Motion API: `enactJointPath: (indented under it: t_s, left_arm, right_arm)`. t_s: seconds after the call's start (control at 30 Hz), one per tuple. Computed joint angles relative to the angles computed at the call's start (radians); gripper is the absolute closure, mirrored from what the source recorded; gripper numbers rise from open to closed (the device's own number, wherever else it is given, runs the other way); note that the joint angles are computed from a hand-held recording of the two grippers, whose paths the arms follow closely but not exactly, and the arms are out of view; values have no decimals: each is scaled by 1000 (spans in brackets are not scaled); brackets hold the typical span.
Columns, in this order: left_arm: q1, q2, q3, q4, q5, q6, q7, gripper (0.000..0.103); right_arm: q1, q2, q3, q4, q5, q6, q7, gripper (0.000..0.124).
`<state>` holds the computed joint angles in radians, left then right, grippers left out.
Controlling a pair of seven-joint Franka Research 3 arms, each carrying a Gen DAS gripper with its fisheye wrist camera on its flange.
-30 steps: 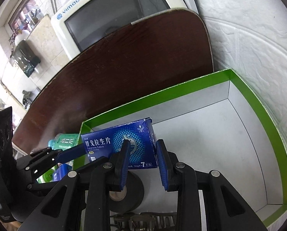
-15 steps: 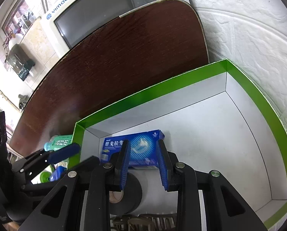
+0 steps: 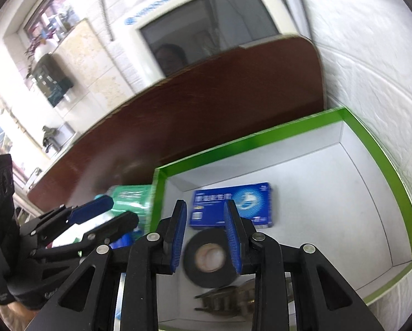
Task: Organize rigid objects
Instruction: 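Move the right gripper back down to the green square box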
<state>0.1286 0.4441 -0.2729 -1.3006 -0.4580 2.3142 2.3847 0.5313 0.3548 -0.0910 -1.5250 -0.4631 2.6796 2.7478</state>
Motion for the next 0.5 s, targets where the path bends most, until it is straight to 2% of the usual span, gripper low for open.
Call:
enactJointPath:
  t_s: [0.17,0.37,0.5]
  left_arm:
    - [50,-36,15,-31,-42,54,31,42]
    - [110,-34,49,-18,-64,75,22,42]
    - [148,-15,68,-9,-54,87,-3,42]
  right_arm:
    - [22,44,21,97,13,-28,-55,94]
    - [58,145,47,273,78,-87,-180,94]
    - [85,265,61,464,152,-166,-287,94]
